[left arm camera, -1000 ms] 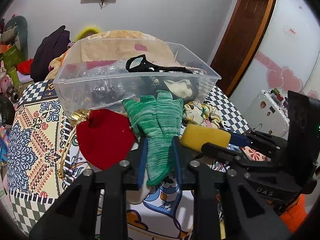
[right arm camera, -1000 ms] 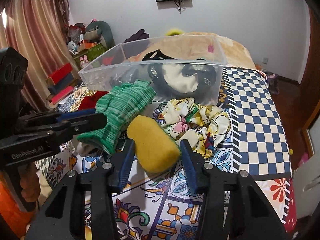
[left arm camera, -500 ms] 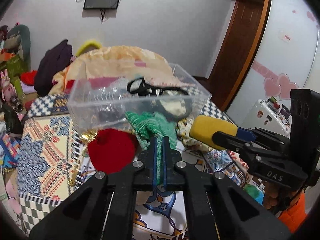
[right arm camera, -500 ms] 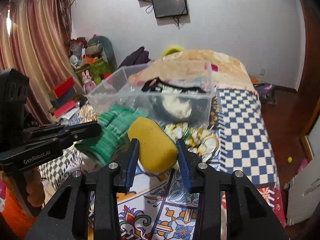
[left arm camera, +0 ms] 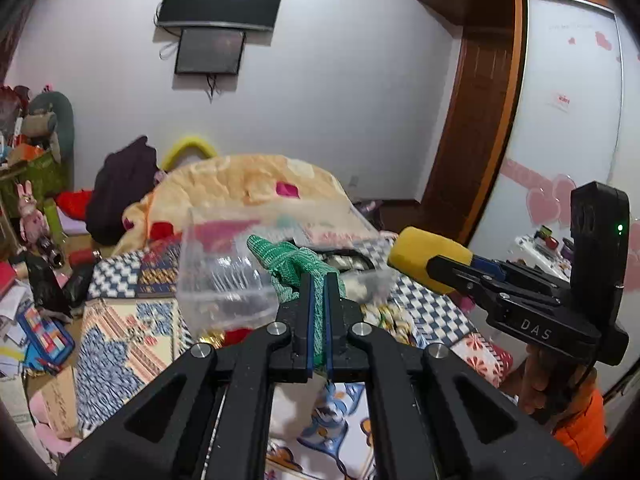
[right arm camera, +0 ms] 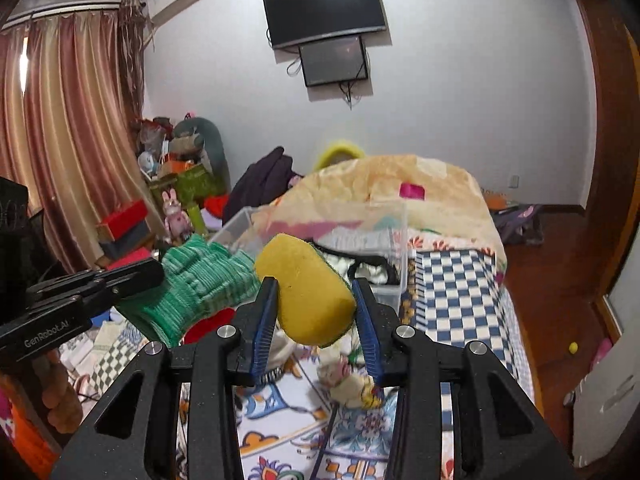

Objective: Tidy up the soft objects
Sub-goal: 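Place the green glove in the box with left tool while right tool places sponge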

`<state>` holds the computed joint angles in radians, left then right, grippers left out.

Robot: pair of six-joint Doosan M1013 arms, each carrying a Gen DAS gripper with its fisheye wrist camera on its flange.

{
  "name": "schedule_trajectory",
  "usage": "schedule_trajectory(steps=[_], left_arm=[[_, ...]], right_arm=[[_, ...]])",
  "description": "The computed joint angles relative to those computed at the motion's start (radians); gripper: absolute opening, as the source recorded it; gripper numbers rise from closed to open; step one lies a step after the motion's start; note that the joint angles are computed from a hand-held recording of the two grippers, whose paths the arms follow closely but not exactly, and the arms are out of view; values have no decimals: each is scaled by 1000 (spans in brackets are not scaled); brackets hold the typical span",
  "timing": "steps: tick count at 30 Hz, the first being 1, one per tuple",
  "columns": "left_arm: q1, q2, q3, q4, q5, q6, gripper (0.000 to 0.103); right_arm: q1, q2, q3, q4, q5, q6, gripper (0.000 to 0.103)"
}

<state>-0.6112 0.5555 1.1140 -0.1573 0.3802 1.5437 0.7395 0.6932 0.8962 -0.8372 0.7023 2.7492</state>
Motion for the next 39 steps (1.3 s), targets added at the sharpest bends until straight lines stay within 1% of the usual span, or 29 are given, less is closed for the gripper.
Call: schedule_trajectory(steps=[6,10,11,13,14,16,19,26,31,32,36,39], left_arm=[[9,21,-42,82,-28,-86,3],[15,55,-92,176,-18,-185,3],[17,66,-108,185,-6,-199,3],[23,91,-148,165,26,-193,3],[23,98,-157,182,31,-209,3],[20,120,-187,259,48,-275,3],[19,149,-226,324,71,-329,3],[14,205,-301,414,148,-383,3],[17,238,-349,387,205,-358,3],[18,244,-356,378,217,-351,3],[24,265,-389,329,270,-315,3],[30,277,-408,276,305,-281,3]], right_arm=[[-9,26,-48,-5,-3,-3,35],[-16,51,-88,21,1,-26,35],[-19,58,-99,31,2,-33,35],[-22,72,-122,61,6,-59,35],[-24,79,-134,78,7,-71,35],[-30,94,-160,113,6,-91,35],[-37,114,-190,171,0,-125,35],[-50,184,-310,294,68,-236,35],[-60,242,-415,403,148,-343,35],[-60,254,-437,413,169,-355,35],[-66,278,-479,459,205,-394,35],[-64,293,-508,454,234,-405,38]])
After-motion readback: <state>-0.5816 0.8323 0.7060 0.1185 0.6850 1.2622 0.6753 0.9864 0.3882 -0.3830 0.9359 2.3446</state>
